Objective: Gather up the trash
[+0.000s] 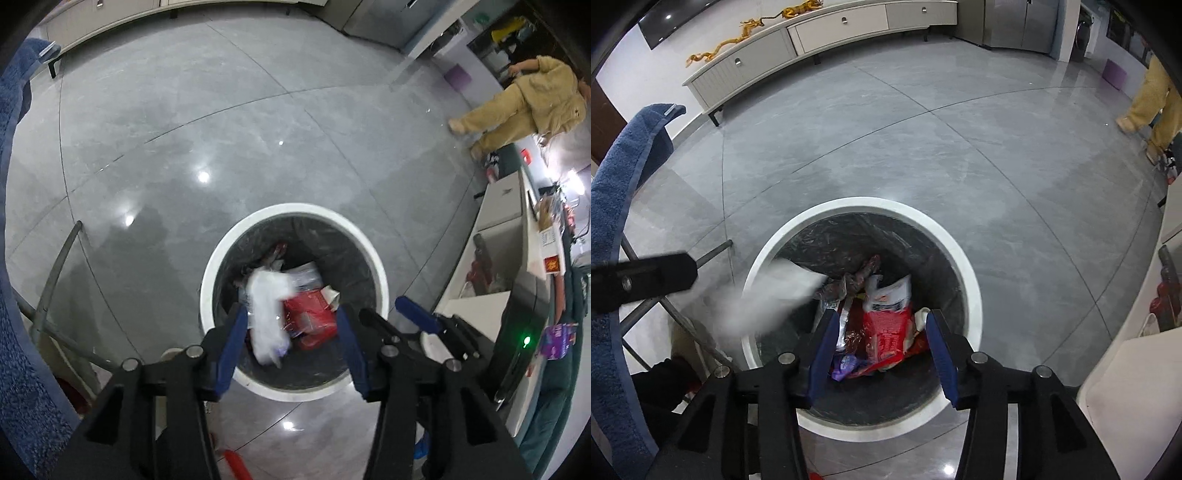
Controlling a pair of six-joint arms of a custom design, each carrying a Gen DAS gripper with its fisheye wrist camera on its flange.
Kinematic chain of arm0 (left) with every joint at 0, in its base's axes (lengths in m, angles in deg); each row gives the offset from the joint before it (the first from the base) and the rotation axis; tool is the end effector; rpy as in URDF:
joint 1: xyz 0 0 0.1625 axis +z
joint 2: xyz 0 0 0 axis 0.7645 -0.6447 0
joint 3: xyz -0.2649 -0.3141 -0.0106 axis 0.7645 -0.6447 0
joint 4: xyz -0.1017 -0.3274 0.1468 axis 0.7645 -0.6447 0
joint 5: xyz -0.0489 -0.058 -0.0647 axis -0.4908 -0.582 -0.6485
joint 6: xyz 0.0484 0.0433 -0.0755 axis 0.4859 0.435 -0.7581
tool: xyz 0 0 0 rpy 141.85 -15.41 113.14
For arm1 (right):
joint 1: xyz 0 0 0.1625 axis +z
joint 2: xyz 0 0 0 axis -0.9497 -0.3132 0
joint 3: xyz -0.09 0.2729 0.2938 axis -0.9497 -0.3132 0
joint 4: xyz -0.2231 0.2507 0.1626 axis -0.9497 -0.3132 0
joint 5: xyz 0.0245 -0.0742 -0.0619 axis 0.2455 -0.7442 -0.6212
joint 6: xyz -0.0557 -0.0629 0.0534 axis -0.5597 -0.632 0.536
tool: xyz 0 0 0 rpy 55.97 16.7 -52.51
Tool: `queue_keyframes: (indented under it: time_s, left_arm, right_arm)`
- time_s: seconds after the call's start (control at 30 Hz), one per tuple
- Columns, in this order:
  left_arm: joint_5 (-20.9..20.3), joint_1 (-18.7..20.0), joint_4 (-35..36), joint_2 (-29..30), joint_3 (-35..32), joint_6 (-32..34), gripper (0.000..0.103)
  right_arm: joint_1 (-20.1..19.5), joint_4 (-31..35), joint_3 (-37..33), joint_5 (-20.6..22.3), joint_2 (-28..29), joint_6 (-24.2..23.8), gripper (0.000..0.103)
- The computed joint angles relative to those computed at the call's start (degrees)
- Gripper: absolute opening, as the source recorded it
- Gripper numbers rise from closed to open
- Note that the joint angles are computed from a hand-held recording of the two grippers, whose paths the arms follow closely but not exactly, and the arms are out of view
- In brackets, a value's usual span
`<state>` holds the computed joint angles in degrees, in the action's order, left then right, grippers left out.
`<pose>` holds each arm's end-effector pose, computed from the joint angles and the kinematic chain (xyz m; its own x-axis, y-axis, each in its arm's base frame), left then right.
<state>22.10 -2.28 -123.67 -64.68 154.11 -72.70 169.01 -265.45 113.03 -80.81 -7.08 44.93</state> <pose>-0.1544 -0.4344 0.1163 -0.9121 -0.0279 -0.4091 0.0731 0.9706 -0.2292 0.1328 -0.4275 0.1007 -0.7686 -0.2228 0.5997 -0.3698 0.9196 -0.1323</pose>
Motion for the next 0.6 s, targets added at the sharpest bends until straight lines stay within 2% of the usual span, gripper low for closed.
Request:
queue_keyframes:
  time_s: [0.13,0.33,0.37,0.47,0.6]
  left_arm:
    - [0.56,-1.27,-0.26,-1.48,0.86,-0.43,0.048]
    - [6.69,-6.54,0.30,-7.66,4.70,-1.83,0.048]
    - [8.12,-7.54,1.14,-9.11,5.29,-2.32,0.048]
    - [11.27,-10.10,5.15,-14.24,6.95,-4.39,0.048]
    - [15.16,-13.76,16.19,-23.06,8.62,-9.23,0.049]
  right_arm:
    - [1.00,-0.26,0.77,-0.82,-1.50,0.63,0.047]
    - [4.60,-1.09,1.41,-1.57,-2.73,1.51,0.047]
    - [5.37,-1.17,1.47,-1.63,-2.89,1.73,0.050]
    - [7.71,-1.39,1.28,-1.88,-2.99,2.31,0.053]
    - [12.28,-0.87,0.66,-3.22,-2.40,3.68,0.060]
